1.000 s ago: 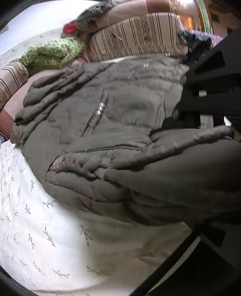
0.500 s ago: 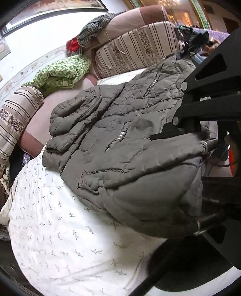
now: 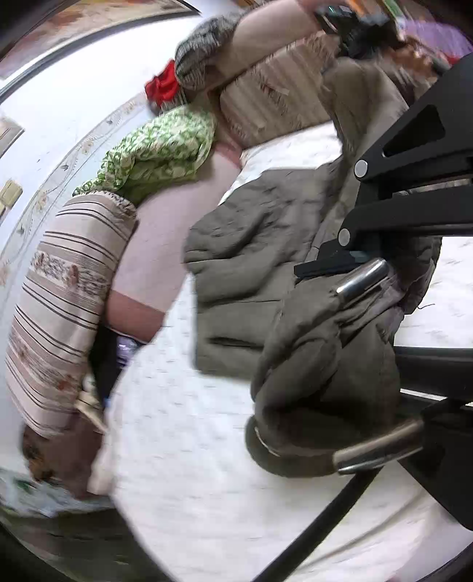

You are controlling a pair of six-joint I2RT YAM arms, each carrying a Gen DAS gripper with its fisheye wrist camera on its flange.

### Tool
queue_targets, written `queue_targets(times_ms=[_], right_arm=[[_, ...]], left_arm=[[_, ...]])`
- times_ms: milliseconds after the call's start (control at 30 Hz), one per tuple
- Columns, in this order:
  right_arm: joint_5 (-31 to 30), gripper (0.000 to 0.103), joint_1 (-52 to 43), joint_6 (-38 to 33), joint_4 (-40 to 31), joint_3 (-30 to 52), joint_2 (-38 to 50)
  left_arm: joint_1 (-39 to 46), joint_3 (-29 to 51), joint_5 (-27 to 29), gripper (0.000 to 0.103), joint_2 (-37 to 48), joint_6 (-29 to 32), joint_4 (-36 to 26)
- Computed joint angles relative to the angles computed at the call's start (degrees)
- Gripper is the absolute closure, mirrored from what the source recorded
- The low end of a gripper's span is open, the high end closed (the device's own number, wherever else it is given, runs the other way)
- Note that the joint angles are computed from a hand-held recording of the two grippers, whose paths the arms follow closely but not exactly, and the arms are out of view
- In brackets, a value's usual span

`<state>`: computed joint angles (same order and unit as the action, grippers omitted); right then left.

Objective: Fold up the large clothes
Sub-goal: 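Lift the hem with both tools and fold it up toward the collar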

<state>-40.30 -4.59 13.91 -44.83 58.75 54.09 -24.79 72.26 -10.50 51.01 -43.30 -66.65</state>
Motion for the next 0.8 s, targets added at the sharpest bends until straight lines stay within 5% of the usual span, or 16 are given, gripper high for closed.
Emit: queue_targets(times_ms=[167, 400, 667, 800], right_arm=[[12.2, 0.088, 8.4, 6.8, 7.9, 12.6, 17.7], [24.6, 0.086, 12.6, 8.2, 10.8, 26.6, 39.7], [22.2, 0.081, 11.2, 11.4, 10.5, 41.0, 58.2], [14.8, 0.066, 8.7, 18.7, 20.1, 34.8, 56.7]], left_arm=[[13.9, 11.9, 6.2, 0.086, 19.1, 9.9, 4.2], [19.8, 23.1, 7.7, 0.085, 42.5, 13.6, 8.9], [24.2, 31.9, 14.1, 0.083, 58.7, 12.7, 12.8], [27.6, 26.1, 22.9, 0.073, 55.5, 11.0, 19.0]])
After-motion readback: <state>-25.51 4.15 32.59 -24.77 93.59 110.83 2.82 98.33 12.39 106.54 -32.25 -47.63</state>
